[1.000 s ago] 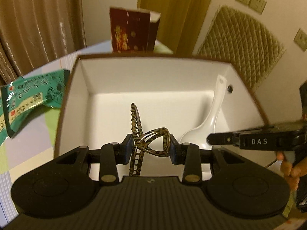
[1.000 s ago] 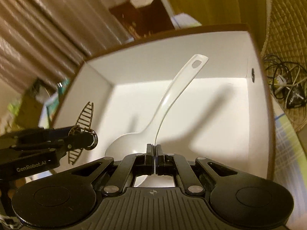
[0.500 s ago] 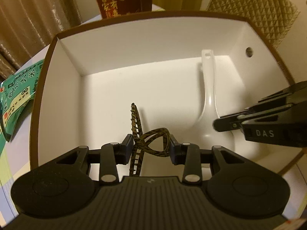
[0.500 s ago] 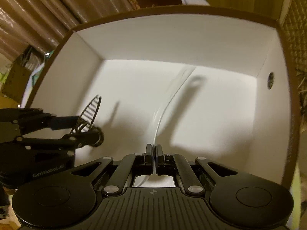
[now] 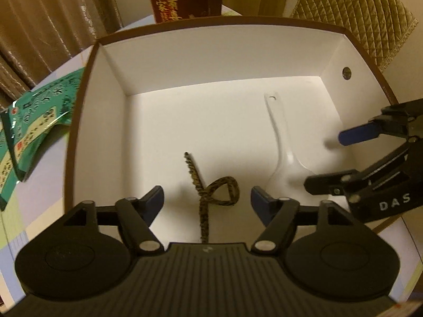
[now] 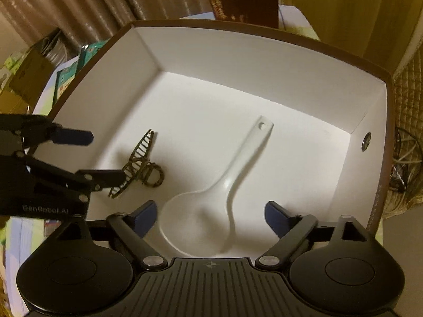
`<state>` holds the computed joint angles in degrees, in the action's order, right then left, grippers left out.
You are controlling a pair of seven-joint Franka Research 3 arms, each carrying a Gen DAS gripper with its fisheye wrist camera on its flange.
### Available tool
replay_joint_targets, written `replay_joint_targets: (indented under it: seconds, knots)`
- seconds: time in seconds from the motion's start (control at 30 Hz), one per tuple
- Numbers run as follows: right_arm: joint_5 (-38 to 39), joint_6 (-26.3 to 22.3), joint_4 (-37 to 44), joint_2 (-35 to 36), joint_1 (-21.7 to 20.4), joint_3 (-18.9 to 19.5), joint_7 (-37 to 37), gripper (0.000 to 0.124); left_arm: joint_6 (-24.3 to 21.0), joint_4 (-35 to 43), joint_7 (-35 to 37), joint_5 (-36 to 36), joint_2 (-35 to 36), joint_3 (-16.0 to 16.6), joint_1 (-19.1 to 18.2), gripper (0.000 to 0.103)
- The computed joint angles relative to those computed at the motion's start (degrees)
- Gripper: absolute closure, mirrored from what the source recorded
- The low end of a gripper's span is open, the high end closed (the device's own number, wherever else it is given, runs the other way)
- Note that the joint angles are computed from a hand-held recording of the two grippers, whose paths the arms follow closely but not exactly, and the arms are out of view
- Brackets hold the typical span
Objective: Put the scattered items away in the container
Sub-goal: 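Open the left gripper to drop the hair clip while the right gripper releases the paddle, then move the left gripper back to the black cable and grasp it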
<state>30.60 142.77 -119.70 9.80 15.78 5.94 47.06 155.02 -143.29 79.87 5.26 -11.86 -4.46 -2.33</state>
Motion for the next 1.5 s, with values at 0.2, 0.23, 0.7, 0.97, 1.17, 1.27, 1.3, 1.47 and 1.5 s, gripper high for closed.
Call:
replay_joint_targets:
  seconds: [0.2,0.23,0.7,0.97,1.17,1.27,1.3,1.47,1.5]
  knots:
    - [-1.02,0.36,-0.14,-0.85,0.49,0.23,-0.98,0.026,-1.73,-0.27,-3.10,2.31,-1.73,-0.64,0.80,0.024]
    - [-0.82,0.71,-0.46,-1.24,0.52,0.29,-1.54,0.025,-2.00,-0.25,-3.74,2.81,-2.05,-0.78,0.91,0.023]
    - [2.47,2.52,-4.46,-6.79,1.44,-0.06,-8.67,0.023,-5.78,-1.18,-12.94,9.36,-7.87,-3.20,0.19,0.015]
    - [3.93,4.25,-7.78,-10.36,1.76,-0.77,-11.97,0.023,-7.89,-2.76,-17.70,12.45,-11.98,-4.47,-0.73,0.015]
    - [10.15,4.10,-10.26,-13.57,2.01,-1.91,-18.27,0.023,-9.68,-4.67,-22.22,14.47,-15.81,-5.79,-1.34,0.015]
    - [12.28,1.58,-10.28,-14.57,1.87,-2.68,-19.63,0.023,-11.03,-5.63,-24.38,15.54,-17.97,-6.43,-1.68,0.015]
    - [13.13,0.75,-10.35,-14.94,1.79,-2.93,-20.12,0.023,-11.44,-6.03,-25.01,15.69,-18.79,-6.53,-1.91,0.015]
    - [15.39,-0.34,-11.64,-16.96,1.66,-3.50,-22.37,0.023,-13.18,-7.91,-26.89,15.56,-22.77,-6.58,-3.57,0.015]
    - [15.67,-0.28,-12.06,-17.43,1.68,-3.58,-22.77,0.023,-13.56,-8.18,-27.08,15.47,-23.40,-6.57,-3.88,0.015]
